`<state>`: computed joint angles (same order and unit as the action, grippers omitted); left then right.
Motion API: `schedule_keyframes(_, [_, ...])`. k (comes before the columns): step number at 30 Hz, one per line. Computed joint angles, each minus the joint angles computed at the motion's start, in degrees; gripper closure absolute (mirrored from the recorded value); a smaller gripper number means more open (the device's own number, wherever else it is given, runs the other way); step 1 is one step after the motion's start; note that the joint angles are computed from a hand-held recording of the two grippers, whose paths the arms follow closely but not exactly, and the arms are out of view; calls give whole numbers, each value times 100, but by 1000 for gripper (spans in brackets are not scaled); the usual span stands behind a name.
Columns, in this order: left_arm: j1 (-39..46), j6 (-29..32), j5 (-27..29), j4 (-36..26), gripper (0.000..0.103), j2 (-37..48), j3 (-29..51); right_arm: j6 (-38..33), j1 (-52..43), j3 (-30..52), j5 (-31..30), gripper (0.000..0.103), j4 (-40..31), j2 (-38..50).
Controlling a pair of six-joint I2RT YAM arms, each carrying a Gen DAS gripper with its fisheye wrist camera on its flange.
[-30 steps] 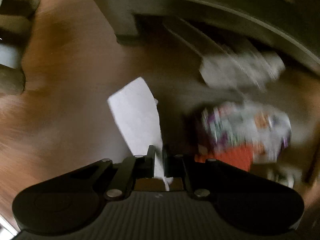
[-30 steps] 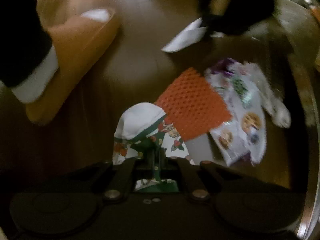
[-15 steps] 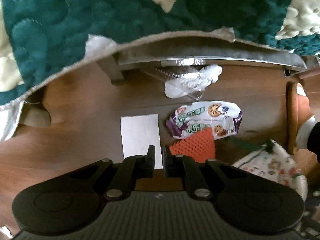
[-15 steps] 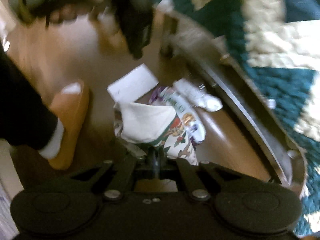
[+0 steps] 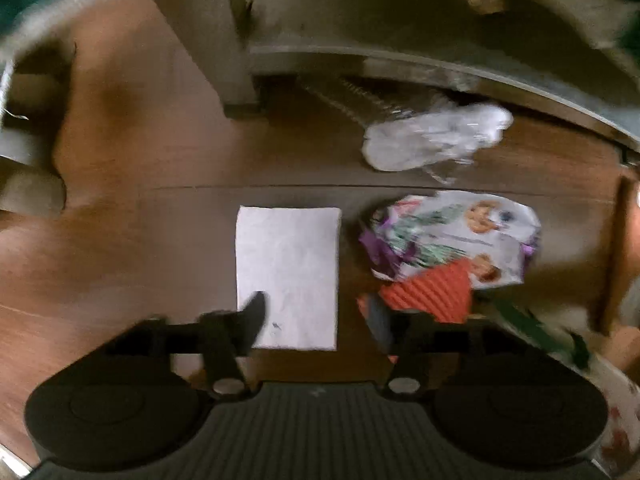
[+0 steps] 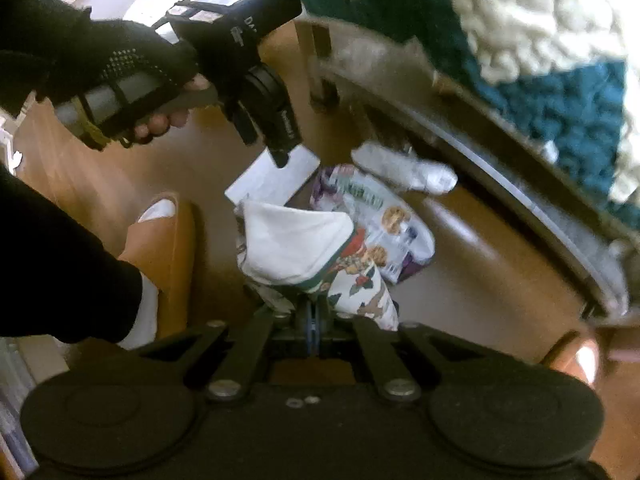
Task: Collect trash
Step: 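Grasp the white paper sheet with the left tool while the right holds the bag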
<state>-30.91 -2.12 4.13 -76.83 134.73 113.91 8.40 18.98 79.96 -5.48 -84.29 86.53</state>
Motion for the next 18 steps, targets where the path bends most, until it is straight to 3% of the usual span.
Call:
schedule_keyframes(7, [28, -413, -208, 957, 37, 424, -586, 106, -295, -145, -524, 103, 65, 310])
schedule_keyframes(18, [-65, -448, -413, 2006, 34, 172, -1552, 225, -397, -51, -890, 102, -43, 567])
